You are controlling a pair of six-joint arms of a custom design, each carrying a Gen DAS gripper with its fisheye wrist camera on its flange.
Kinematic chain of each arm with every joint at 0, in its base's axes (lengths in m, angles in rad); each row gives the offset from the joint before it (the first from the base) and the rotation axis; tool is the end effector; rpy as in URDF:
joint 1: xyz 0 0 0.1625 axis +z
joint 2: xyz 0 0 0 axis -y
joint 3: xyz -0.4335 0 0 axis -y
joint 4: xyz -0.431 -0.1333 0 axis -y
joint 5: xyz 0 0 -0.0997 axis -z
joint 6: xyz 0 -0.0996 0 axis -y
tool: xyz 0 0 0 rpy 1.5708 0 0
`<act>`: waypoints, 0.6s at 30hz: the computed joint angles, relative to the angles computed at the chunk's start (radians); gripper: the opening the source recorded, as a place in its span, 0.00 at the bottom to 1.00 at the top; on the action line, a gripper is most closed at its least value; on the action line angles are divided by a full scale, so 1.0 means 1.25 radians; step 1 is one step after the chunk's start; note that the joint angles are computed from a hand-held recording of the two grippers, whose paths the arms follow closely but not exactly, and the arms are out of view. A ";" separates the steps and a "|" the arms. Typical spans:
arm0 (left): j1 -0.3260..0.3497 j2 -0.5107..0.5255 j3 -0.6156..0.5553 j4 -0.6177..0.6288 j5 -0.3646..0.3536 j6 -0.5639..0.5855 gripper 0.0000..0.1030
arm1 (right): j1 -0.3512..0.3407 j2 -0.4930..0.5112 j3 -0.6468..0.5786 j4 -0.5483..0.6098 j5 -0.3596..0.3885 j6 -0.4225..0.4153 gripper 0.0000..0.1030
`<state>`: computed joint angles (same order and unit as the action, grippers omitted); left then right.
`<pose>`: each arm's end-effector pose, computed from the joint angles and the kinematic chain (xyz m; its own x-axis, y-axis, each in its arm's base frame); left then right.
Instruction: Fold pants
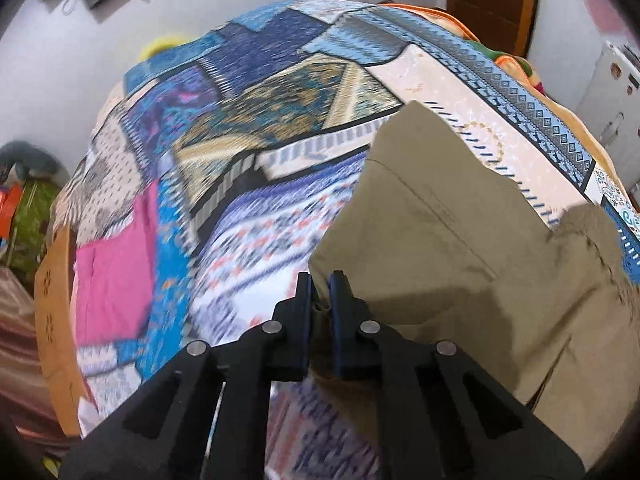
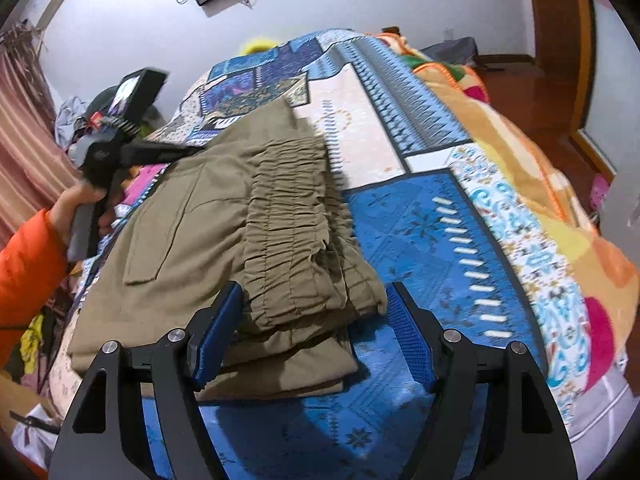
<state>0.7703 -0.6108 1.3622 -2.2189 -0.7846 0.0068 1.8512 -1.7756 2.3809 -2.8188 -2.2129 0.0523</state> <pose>-0.4050 -0.6769 0.0366 -0.4348 0.5626 -0.7032 0.7169 0.6888 0.1079 0.1798 -0.3581 0.3376 -0.8793 0.1633 0.4474 -0.1758 0.7617 -0.6236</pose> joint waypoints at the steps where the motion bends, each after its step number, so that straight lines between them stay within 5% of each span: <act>1: 0.002 -0.015 0.014 -0.001 -0.002 -0.015 0.08 | 0.004 -0.001 -0.002 -0.001 -0.010 -0.003 0.68; 12: -0.015 -0.267 0.291 -0.013 -0.038 -0.189 0.08 | 0.050 0.030 -0.027 -0.027 -0.036 -0.034 0.68; 18: -0.035 -0.385 0.419 -0.049 -0.066 -0.286 0.07 | 0.010 0.082 -0.047 0.003 0.010 -0.028 0.60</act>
<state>0.7265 -1.0922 1.8860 -2.2806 -0.8668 -0.3502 1.8632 -1.6735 2.3218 -2.8148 -2.1998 0.0170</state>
